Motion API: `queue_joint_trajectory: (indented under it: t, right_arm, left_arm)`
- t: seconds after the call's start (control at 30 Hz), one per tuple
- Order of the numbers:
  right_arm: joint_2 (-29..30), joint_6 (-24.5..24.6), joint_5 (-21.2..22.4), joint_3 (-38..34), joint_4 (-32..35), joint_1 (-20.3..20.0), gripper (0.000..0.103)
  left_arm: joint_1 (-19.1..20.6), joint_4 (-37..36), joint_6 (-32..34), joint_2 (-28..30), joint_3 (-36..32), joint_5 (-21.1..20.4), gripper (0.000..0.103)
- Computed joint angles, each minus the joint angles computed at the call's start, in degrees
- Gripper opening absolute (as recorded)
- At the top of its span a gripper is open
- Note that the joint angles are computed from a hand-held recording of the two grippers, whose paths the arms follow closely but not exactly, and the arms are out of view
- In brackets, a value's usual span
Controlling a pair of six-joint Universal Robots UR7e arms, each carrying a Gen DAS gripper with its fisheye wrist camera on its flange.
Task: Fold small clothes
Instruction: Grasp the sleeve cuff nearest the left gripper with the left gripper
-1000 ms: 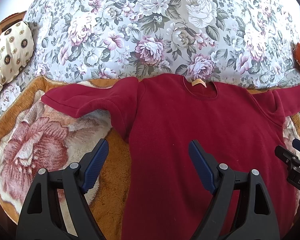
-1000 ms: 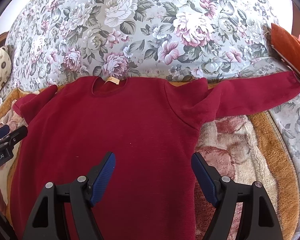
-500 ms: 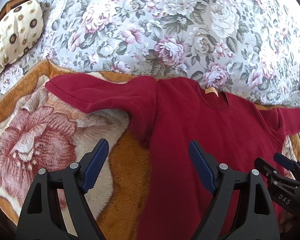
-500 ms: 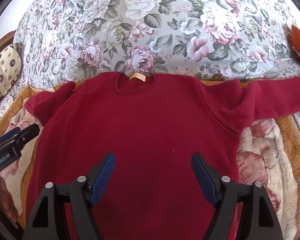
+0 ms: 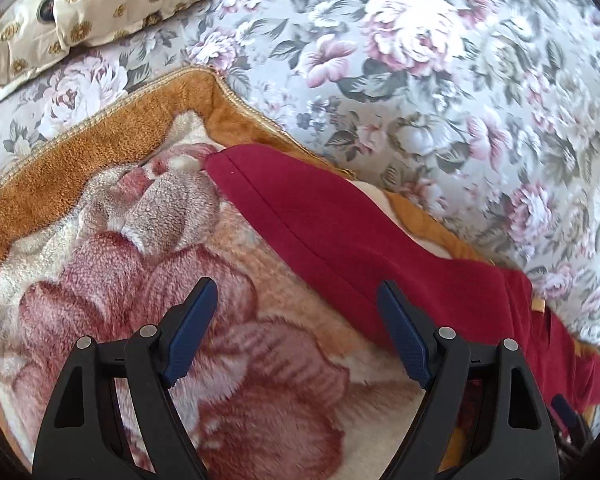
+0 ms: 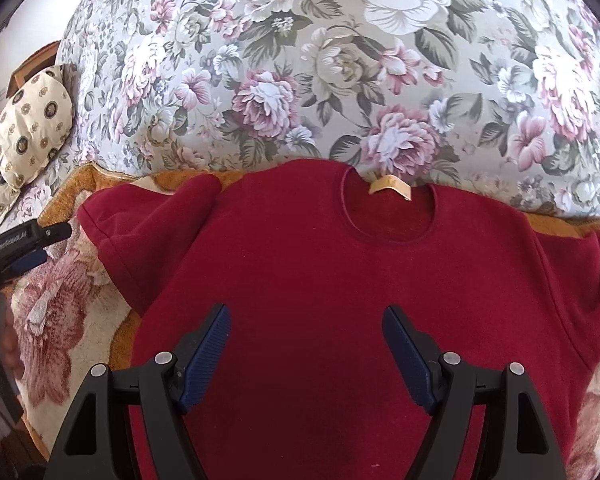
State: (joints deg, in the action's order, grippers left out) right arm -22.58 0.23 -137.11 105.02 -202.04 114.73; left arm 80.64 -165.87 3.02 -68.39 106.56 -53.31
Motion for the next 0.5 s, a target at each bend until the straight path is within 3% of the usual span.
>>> queue_joint_trajectory:
  t: [0.23,0.3,0.4,0.47,0.5]
  right_arm:
    - [0.80,0.63,2.62,-1.37,2.63,-1.70,0.077]
    - [0.91,0.76,2.98,-1.34,2.56,-2.05,0.077]
    - [1.01,0.74,3.32,-1.31,2.45,-2.25,0.077]
    - [1.04,0.71,3.44,-1.26,2.38,-2.33,0.077]
    - [1.52,-0.27,3.72,-1.37,0.38,-2.37,0.077]
  left_arm:
    - [6.71,2.91,-9.55,5.39,-10.34,-13.09,0.082]
    - [7.18,4.25,-11.27,7.18,-12.72,-13.90,0.082]
    - [7.11,0.97,-8.80,8.98,-13.69,-14.38,0.078]
    - [7.01,1.86,-8.28,9.86,-15.15,-14.06,0.035]
    - [6.73,3.04,-8.07,10.09,-15.99,-12.88,0.023]
